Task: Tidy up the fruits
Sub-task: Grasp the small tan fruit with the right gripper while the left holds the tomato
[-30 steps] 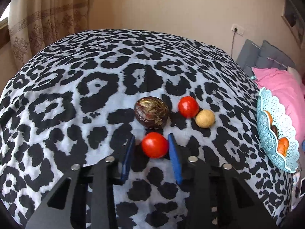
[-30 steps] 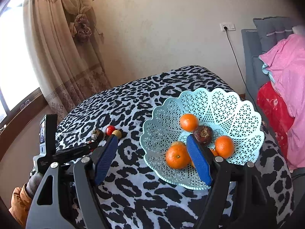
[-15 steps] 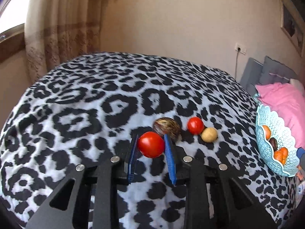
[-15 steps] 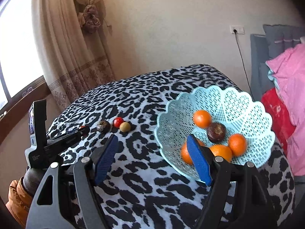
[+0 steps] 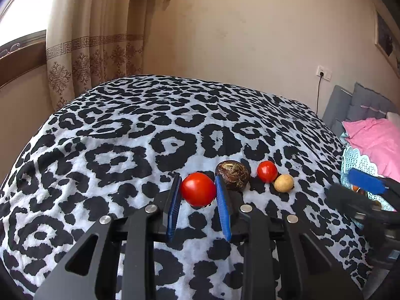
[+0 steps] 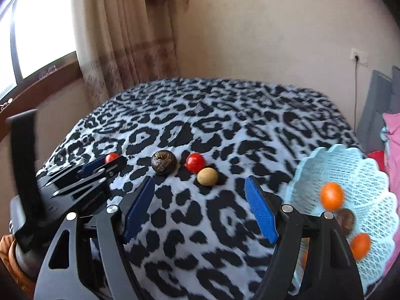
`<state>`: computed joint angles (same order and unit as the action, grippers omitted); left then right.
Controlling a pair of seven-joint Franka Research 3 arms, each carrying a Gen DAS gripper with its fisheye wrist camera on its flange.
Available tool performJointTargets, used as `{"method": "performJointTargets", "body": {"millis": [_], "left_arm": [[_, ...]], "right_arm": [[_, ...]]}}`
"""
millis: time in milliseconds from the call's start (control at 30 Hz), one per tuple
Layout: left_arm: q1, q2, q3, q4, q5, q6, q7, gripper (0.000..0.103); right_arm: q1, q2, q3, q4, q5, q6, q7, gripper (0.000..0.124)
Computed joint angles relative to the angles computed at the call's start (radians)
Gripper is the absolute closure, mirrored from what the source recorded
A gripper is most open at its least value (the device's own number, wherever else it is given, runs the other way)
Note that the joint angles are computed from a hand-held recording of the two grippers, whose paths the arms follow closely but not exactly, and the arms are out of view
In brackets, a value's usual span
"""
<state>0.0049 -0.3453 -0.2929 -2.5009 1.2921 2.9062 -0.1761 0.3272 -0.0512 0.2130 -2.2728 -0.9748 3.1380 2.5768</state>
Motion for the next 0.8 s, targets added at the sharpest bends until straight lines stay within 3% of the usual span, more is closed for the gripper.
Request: {"method": "performJointTargets", "body": {"millis": [133, 267, 400, 700, 800], "left_arm": [[0.003, -0.012, 0.0, -0.008, 0.001, -0.004, -0.02, 0.076], [0.004, -0.014, 0.004, -0.012, -0.02, -0.005, -0.016, 0.076], [0.007, -0.016, 0.002, -0.017, -0.042, -0.009, -0.009, 0.076], [0.009, -0.008, -0.004, -0.016, -0.05, -0.005, -0.005, 0.076], [0.009, -0.003, -0.001, -0.016, -0.063, -0.001, 0.003, 0.075]], "right_arm": [[0.05, 0.082, -0.018, 0.089, 0.034, -0.108, -0.047, 0.048], [0.102, 0.135, -0.054, 0.149, 0.091, -0.152, -0.112, 0.048], [0.13, 0.181, -0.079, 0.183, 0.212, -0.167, -0.226, 0.048], [0.213, 0.247, -0.165, 0.233, 0.344, -0.173, -0.318, 0.049], [0.239, 0.272, -0.189, 0.259, 0.379, -0.187, -0.356, 0.056]]}}
